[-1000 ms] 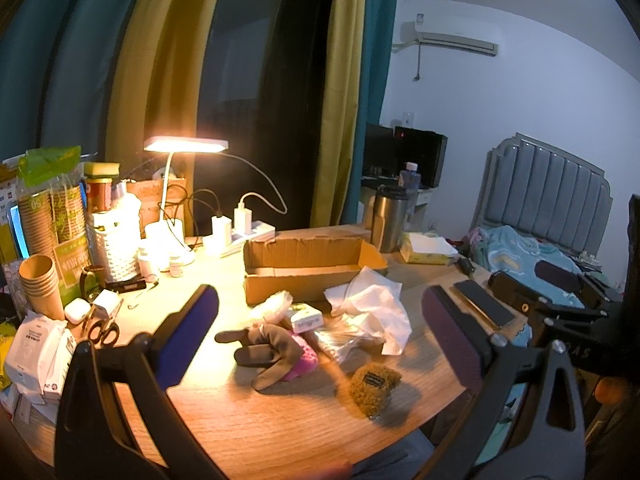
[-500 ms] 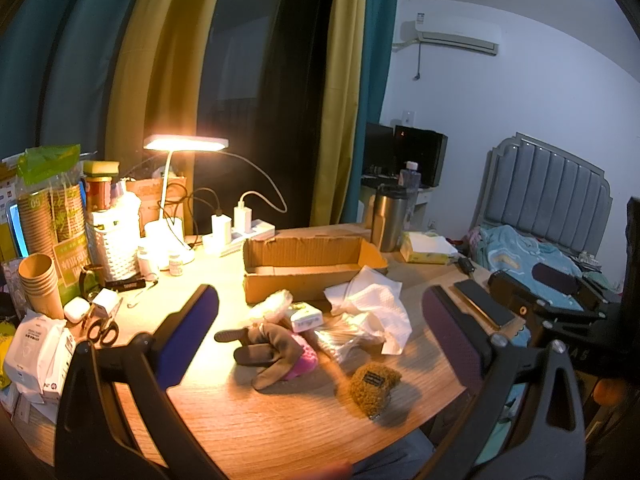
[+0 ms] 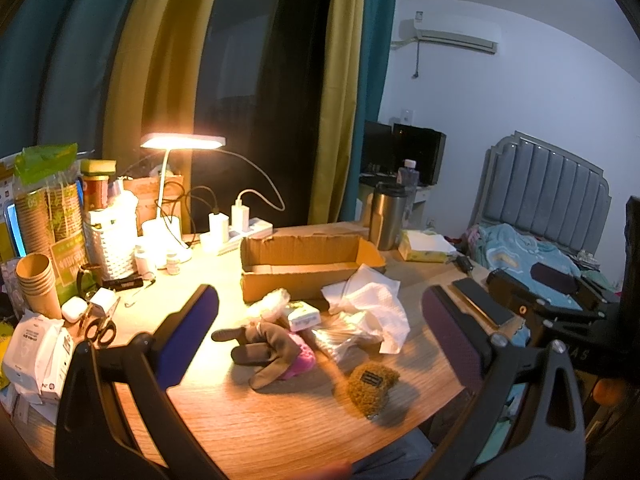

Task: Organize soft objects

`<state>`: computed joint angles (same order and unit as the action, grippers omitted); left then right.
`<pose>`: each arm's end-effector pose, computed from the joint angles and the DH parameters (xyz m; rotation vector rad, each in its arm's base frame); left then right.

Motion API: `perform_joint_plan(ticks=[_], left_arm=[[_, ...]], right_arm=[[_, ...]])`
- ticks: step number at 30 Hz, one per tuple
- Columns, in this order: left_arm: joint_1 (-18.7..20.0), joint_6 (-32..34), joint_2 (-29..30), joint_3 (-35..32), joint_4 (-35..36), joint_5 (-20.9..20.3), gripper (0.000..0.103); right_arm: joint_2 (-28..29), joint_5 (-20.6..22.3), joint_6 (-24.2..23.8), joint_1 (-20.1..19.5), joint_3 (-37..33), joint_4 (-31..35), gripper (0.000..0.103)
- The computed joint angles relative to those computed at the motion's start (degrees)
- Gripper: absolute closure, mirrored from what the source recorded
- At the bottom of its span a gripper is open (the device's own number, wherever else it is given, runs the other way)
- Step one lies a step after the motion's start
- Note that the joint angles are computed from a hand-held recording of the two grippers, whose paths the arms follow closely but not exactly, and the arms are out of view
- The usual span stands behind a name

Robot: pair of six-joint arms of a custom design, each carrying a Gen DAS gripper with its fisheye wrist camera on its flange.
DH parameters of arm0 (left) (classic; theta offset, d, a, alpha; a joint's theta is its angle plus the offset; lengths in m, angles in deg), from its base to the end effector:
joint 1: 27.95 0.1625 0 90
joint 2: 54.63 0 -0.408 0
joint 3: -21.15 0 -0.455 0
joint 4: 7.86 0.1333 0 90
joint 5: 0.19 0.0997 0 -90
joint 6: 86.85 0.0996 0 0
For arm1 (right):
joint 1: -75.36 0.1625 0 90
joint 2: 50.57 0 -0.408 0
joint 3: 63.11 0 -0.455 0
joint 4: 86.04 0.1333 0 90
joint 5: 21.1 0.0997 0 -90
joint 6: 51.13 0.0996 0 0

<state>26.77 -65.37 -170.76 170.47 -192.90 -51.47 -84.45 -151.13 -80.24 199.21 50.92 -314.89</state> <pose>-0.0232 -0.3715 0.3310 0.6480 2.1886 -1.4227 0.3547 -0.4045 -0.0128 0.7635 -2.1087 1.2675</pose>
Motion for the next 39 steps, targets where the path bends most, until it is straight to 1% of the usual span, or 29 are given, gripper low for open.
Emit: perform_joint_plan(ticks=[16,24,28,31,39], left_arm=[[0.3,0.0,0.2,-0.3,0.0,-0.2,0.001],[0.9,-0.6,-0.1,0.0,0.3,-0.5,0.001],[2.5,-1.2,0.6,-0.2,0.7,-1.2,0.001],[4.7,-1.6,2.0,-1.0,1.0,-2.4,0.001],[11.3,-2.4,7.3,-3.7,1.2,-4.9,0.001]], right_arm=[[-0.3,0.2,0.1,-0.2,0.2,0.3,0.01],[0.7,-0.1,0.5,0.2,0.1,0.4,0.01],[0.9,-0.1,1.3,0.0,0.1,1.6,0.01],[1.2,0.1,1.9,-0.7,-0.4,3.5,0.01],[3.5,1.1,5.3,-3.2,-2.3,11.5,0.01]])
